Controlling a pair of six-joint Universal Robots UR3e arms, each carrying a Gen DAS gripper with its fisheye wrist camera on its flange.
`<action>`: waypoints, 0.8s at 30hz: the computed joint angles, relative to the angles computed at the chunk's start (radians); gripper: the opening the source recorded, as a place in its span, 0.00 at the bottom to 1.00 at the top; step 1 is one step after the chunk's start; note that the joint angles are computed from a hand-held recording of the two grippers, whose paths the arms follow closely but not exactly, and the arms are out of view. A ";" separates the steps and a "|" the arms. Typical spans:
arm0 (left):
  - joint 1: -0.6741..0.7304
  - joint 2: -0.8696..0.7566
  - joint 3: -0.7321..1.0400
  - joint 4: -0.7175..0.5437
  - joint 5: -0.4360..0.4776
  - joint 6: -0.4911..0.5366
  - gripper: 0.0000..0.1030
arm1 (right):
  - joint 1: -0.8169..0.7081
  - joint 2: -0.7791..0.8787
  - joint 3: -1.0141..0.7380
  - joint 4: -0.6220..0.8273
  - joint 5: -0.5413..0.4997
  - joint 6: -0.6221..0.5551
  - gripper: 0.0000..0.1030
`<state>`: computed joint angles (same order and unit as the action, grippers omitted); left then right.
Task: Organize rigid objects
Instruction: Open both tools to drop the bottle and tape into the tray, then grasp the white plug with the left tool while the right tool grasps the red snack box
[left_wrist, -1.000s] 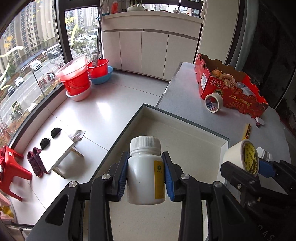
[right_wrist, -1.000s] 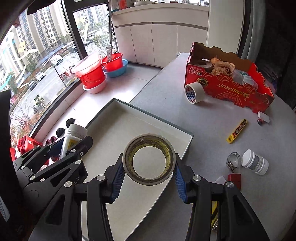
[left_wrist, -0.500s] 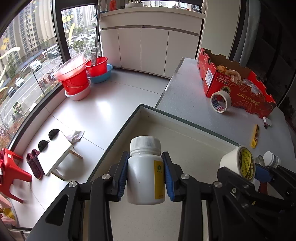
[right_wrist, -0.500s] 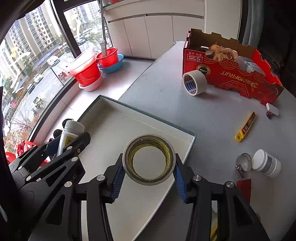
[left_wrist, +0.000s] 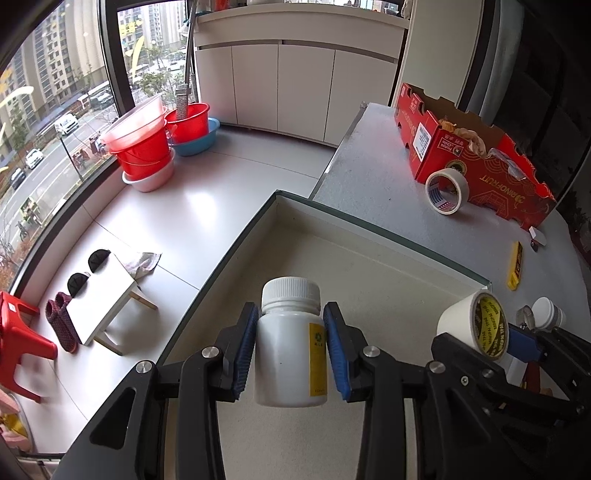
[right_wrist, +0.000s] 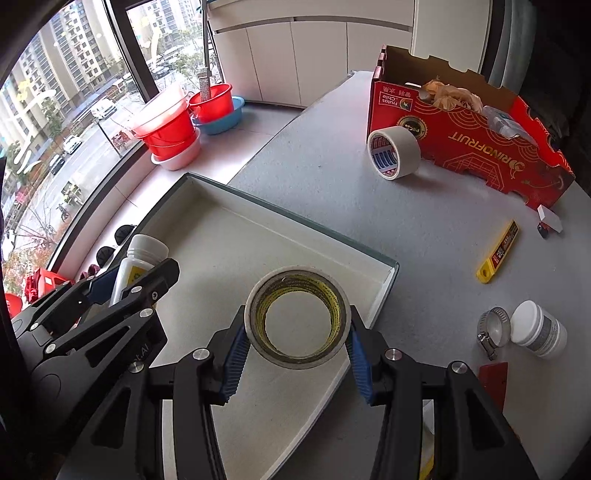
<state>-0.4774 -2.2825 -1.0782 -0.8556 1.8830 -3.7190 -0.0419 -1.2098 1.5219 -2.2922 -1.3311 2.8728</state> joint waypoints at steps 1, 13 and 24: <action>-0.002 -0.003 0.004 -0.009 0.014 -0.007 0.55 | -0.002 0.000 -0.002 0.004 -0.005 0.002 0.49; 0.008 0.125 -0.160 0.086 -0.035 -0.046 1.00 | -0.129 -0.173 0.116 -0.012 0.082 0.013 0.96; -0.110 0.207 -0.193 0.069 -0.062 -0.066 1.00 | -0.499 -0.605 0.462 0.223 0.219 -0.194 0.96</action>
<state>-0.5873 -2.0750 -1.2710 -0.7870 1.8207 -3.7846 -0.5412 -1.8153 1.9836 -2.0689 -1.1116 2.6785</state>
